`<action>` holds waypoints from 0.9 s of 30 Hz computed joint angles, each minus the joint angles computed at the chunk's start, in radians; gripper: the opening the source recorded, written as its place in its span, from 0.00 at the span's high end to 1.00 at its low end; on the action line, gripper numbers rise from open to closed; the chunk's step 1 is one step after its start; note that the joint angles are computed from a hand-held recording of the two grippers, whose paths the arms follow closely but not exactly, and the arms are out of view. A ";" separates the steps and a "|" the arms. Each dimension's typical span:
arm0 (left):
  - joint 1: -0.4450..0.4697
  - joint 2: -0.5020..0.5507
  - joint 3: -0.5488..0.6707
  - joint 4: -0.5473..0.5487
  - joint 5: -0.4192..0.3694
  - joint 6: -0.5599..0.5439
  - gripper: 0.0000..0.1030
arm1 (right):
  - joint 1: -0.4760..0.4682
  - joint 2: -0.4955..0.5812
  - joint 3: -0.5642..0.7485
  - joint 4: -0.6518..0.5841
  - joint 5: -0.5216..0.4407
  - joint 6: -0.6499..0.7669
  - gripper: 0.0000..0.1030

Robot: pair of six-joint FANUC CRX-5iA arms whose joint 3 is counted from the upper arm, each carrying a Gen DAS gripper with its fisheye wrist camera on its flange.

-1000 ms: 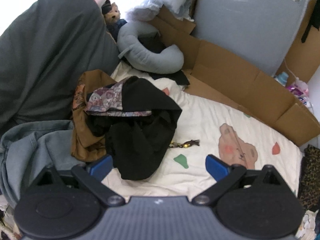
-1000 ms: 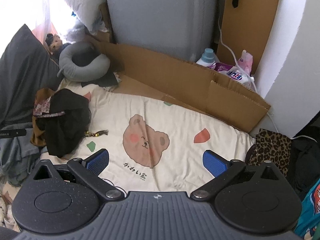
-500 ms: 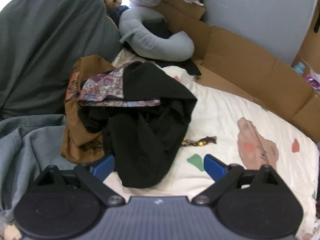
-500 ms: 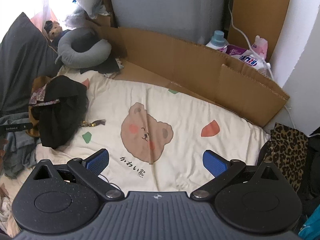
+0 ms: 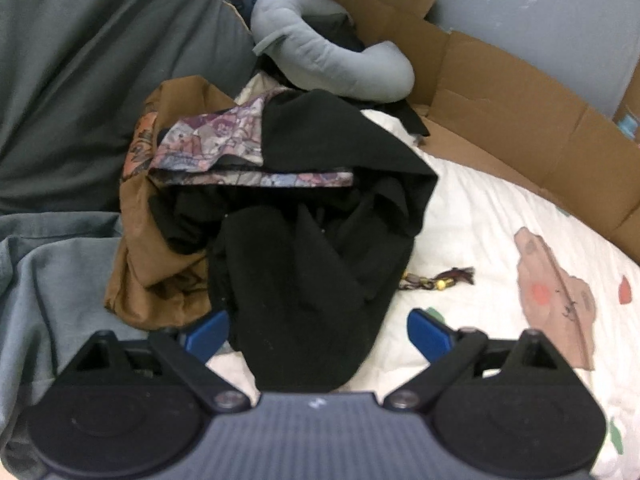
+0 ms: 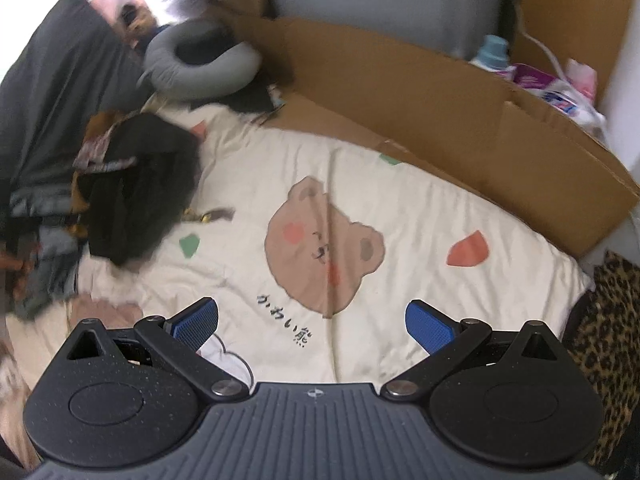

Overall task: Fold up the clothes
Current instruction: 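Lower the left gripper onto the black hoodie and close on it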

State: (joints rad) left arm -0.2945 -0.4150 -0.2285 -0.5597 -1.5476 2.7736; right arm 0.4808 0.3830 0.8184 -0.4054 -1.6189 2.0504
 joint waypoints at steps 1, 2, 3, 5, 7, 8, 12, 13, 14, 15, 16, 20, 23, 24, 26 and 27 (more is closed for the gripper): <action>-0.008 0.002 -0.008 -0.015 0.007 0.000 0.06 | -0.001 -0.008 -0.022 -0.005 0.014 0.020 0.00; -0.009 0.003 -0.018 -0.025 0.014 0.000 0.06 | -0.001 -0.014 -0.040 -0.007 0.023 0.029 0.00; -0.008 0.004 -0.028 -0.031 0.020 0.002 0.06 | -0.001 -0.017 -0.055 -0.006 0.029 0.029 0.00; 0.021 -0.008 -0.062 -0.017 0.052 0.016 0.06 | 0.001 -0.020 -0.081 0.004 0.034 0.029 0.00; 0.061 -0.028 -0.103 0.010 0.088 0.028 0.10 | 0.000 -0.026 -0.109 0.016 0.046 0.042 0.00; 0.081 -0.034 -0.120 0.023 0.099 0.033 0.10 | 0.000 -0.030 -0.120 0.022 0.053 0.047 0.00; 0.125 -0.066 -0.179 0.048 0.154 0.018 0.23 | -0.016 -0.033 -0.143 0.018 0.061 0.060 0.00; 0.135 -0.078 -0.196 0.055 0.176 0.002 0.38 | -0.020 -0.034 -0.148 0.017 0.065 0.061 0.00; 0.154 -0.091 -0.211 0.072 0.198 -0.013 0.48 | -0.023 -0.035 -0.153 0.015 0.069 0.063 0.00; 0.176 -0.103 -0.227 0.093 0.219 -0.028 0.70 | -0.026 -0.036 -0.157 0.013 0.072 0.064 0.00; 0.177 -0.109 -0.231 0.098 0.228 -0.028 0.88 | -0.029 -0.037 -0.162 0.009 0.076 0.066 0.00; 0.143 -0.117 -0.225 0.083 0.241 0.005 0.98 | -0.039 -0.039 -0.180 0.001 0.090 0.064 0.00; 0.094 -0.108 -0.204 0.071 0.254 0.005 0.99 | -0.046 -0.037 -0.187 -0.003 0.089 0.051 0.00; 0.074 -0.101 -0.194 0.065 0.253 0.011 0.99 | -0.048 -0.038 -0.191 -0.004 0.090 0.050 0.00; 0.039 -0.093 -0.178 0.059 0.253 0.032 0.99 | -0.050 -0.041 -0.202 -0.005 0.094 0.053 0.00; 0.025 -0.090 -0.170 0.059 0.253 0.043 0.99 | -0.051 -0.043 -0.206 -0.008 0.095 0.053 0.00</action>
